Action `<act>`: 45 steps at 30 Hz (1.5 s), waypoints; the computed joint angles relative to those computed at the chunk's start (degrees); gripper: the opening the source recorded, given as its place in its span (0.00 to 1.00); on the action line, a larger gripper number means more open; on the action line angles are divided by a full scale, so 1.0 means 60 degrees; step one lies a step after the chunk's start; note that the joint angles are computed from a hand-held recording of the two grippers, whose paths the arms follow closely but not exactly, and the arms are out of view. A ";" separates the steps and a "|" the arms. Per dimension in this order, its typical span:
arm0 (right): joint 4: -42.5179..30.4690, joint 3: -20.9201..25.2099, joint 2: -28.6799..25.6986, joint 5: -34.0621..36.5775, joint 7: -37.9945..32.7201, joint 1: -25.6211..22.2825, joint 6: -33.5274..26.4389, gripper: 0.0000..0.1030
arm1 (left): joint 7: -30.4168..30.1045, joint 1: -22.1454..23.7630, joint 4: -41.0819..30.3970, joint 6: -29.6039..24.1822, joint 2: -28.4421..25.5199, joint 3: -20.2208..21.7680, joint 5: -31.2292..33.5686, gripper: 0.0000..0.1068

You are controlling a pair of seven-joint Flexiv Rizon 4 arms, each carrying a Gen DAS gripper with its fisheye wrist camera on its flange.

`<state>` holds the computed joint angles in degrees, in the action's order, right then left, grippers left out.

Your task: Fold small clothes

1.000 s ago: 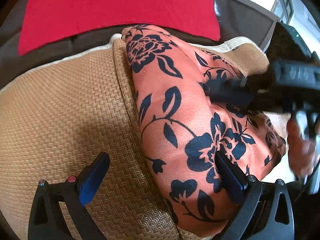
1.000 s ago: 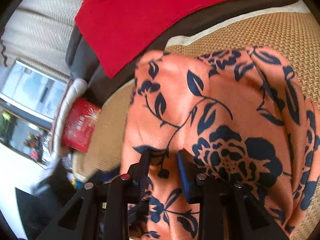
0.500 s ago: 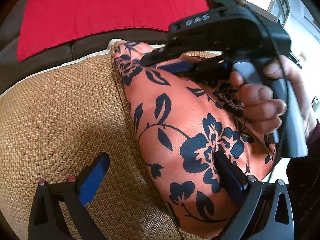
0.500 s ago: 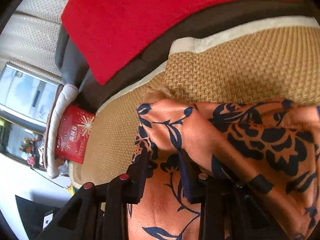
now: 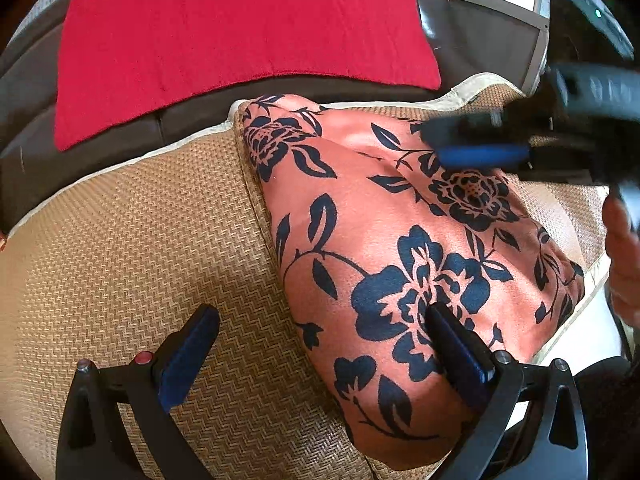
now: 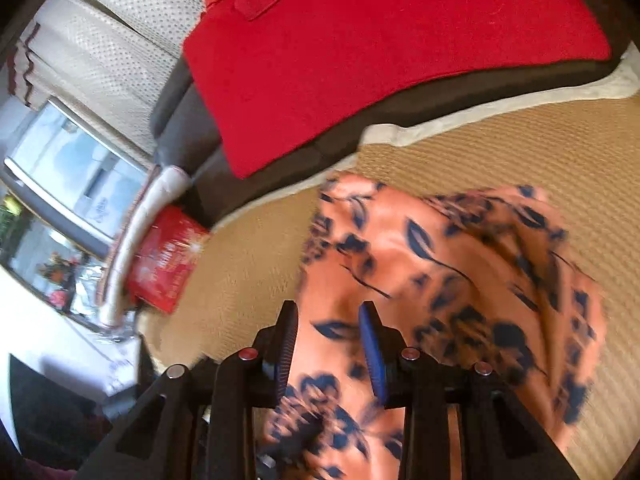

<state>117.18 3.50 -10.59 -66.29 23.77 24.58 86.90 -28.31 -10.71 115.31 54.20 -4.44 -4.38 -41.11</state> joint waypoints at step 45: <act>0.0677 0.1129 0.0657 0.0962 -0.0233 -0.0169 -0.2321 0.35 | -0.0634 0.0204 -0.0023 0.2621 0.0394 0.0338 -0.0496 0.96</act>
<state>121.24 10.28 -6.65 -60.52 22.38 23.57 72.97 -32.11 -9.48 115.17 69.93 -2.07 -2.35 -44.09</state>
